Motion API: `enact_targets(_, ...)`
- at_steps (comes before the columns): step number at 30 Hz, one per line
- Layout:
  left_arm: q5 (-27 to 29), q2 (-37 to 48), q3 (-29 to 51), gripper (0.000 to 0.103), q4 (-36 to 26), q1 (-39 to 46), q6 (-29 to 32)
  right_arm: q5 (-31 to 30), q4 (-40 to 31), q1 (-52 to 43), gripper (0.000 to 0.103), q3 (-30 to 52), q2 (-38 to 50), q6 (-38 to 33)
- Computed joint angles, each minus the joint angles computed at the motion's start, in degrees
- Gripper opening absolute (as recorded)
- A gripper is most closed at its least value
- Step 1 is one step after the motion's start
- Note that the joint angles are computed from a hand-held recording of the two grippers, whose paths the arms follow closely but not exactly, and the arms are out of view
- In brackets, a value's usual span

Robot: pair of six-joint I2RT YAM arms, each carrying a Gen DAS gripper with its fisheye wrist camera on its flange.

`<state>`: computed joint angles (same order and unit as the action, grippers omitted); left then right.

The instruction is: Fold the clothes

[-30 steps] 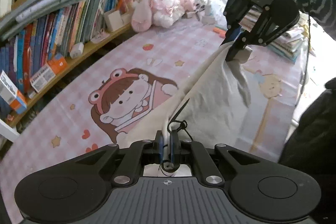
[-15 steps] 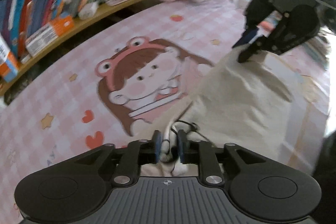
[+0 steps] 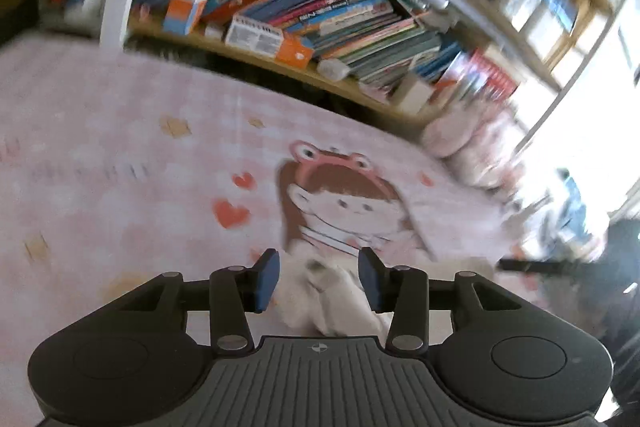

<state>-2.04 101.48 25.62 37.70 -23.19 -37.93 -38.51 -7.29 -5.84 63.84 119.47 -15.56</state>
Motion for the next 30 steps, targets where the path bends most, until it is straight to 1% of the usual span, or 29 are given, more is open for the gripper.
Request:
enact_targets(2,0.36,2.86,-0.21,0.043,2.33,-1.32,-2.53,-1.67,-0.95,-0.22,0.021,-2.47,-1.57,0.90)
enact_targets(3,0.31,4.38,0.66,0.042,2.01,-1.69,-2.87,-1.36,-1.14,0.33,0.027,-3.02,-1.69,1.60)
enact_targets(4,0.18,5.68,1.37,0.042,1.94,-2.07,-3.21,-0.71,-0.71,1.05,0.027,-3.49,-1.64,2.52)
enact_targets(6,-0.92,7.16,1.76,0.039,3.48,-3.04,-3.95,1.63,1.90,2.93,0.027,-3.99,-0.92,4.94)
enact_targets(7,-2.60,7.54,1.54,0.030,5.00,-3.81,-4.61,2.46,3.10,3.54,0.016,-3.99,-0.55,6.20)
enact_targets(8,-4.61,7.70,0.65,0.000,7.68,-4.77,-5.80,3.38,4.52,3.99,0.007,-4.05,-0.20,7.81)
enact_targets(9,-5.82,7.14,-0.27,0.000,10.06,-5.36,-7.26,4.10,5.65,4.30,0.004,-4.01,0.25,9.73)
enact_targets(11,-7.68,5.92,-2.48,0.000,15.67,-6.53,-9.62,4.38,6.69,4.30,0.004,-3.98,1.16,12.55)
enact_targets(13,-7.94,6.91,-2.20,0.000,17.32,-6.17,-10.88,5.11,7.42,4.42,0.004,-4.24,1.91,12.61)
enact_targets(16,-3.69,13.79,1.25,0.000,15.96,-0.99,-15.68,4.49,8.47,4.05,0.004,-3.78,3.46,13.59)
enact_targets(18,-1.80,18.61,2.42,0.000,18.77,1.21,-18.95,4.01,8.89,3.89,0.004,-3.58,3.99,14.47)
enact_targets(22,-1.06,20.72,2.15,0.003,23.53,1.37,-21.80,4.08,9.58,3.95,0.004,-3.97,3.87,16.31)
enact_targets(24,0.31,20.50,0.65,0.008,25.71,1.88,-23.44,3.94,10.15,3.73,0.004,-4.70,3.39,16.91)
enact_targets(25,0.73,19.87,-0.12,0.010,25.83,1.99,-23.82,3.83,10.38,3.56,0.006,-5.11,3.09,17.25)
enact_targets(26,0.82,18.80,-0.68,0.015,24.69,1.82,-23.51,3.65,10.54,3.26,0.007,-5.57,2.70,17.63)
enact_targets(27,0.91,17.69,-1.21,0.019,23.51,1.65,-23.20,3.47,10.69,2.97,0.012,-6.03,2.31,18.00)
enact_targets(28,1.00,16.56,-1.67,0.021,22.17,1.42,-22.78,3.32,10.70,2.66,0.013,-6.51,1.86,18.33)
enact_targets(29,1.08,15.47,-2.08,0.025,20.81,0.94,-22.16,3.10,10.38,2.31,0.014,-6.96,1.36,18.50)
enact_targets(30,1.07,14.81,-2.72,0.030,20.26,0.17,-21.94,2.71,9.82,1.92,0.017,-7.30,0.96,18.53)
